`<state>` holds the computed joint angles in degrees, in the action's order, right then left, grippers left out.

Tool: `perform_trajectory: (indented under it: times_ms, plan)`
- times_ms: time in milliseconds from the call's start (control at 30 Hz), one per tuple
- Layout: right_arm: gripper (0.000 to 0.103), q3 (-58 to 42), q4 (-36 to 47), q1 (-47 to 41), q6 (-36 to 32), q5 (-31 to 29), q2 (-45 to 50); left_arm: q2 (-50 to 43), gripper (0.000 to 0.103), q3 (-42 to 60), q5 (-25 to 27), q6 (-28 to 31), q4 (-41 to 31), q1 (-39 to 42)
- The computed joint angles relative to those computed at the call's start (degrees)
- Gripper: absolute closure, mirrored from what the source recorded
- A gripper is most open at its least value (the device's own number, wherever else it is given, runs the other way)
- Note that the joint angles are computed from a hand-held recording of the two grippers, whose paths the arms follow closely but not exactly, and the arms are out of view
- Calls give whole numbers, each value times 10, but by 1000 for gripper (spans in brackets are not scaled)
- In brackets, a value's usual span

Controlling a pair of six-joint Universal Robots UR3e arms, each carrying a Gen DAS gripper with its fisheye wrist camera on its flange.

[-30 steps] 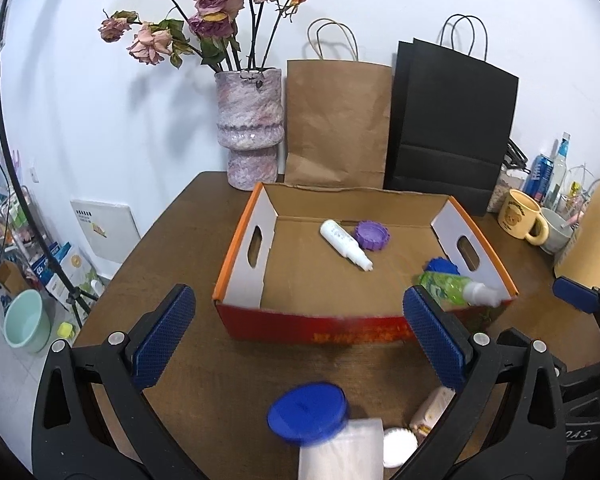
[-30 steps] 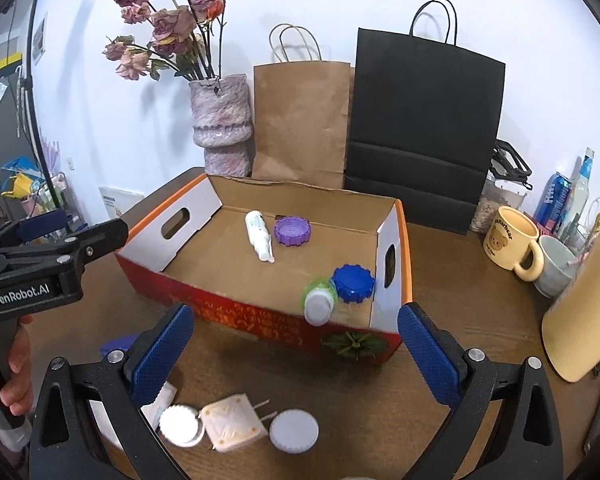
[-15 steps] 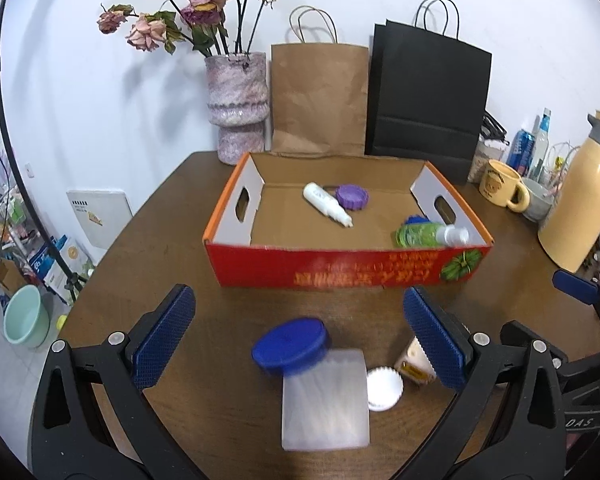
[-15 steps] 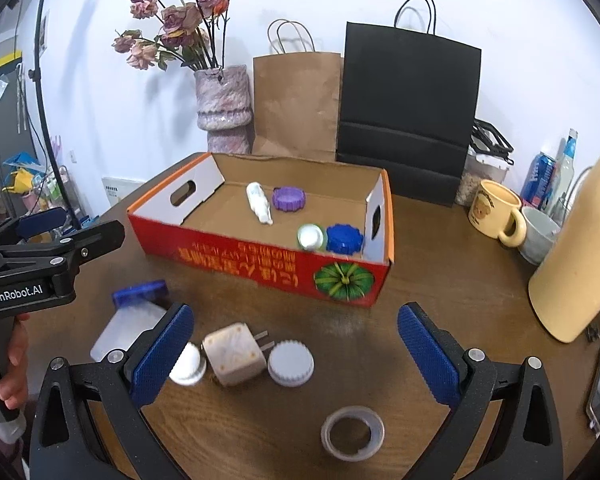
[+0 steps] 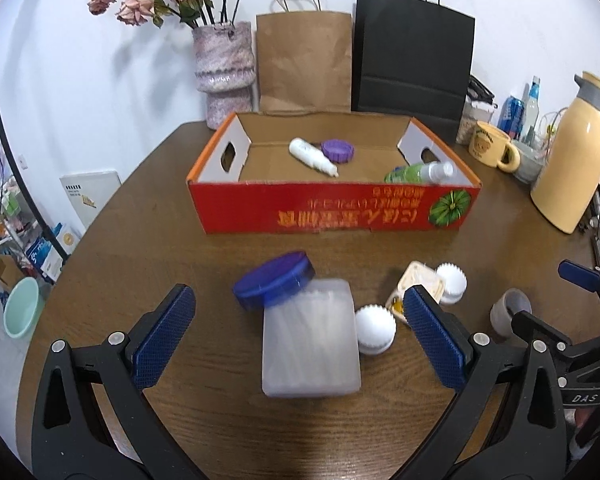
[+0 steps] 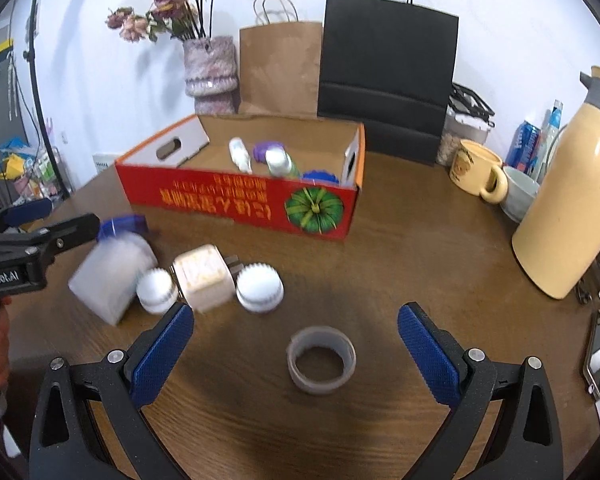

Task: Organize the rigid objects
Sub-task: 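Move both tools back from the box toward the remaining items, then grasp the grey tape roll with the right tool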

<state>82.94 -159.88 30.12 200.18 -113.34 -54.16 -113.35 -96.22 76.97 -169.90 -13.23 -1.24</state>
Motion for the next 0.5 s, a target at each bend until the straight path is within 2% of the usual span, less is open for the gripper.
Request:
perform_trajectory:
  times_ms: [300,500]
  plan:
    - [0,63,-11,-27,-8,35,-5,-5,0,-26,19,-6,11,-4]
    - [0,56,-7,-35,-12,40,5,-11,0,-33,34,-9,13,-7]
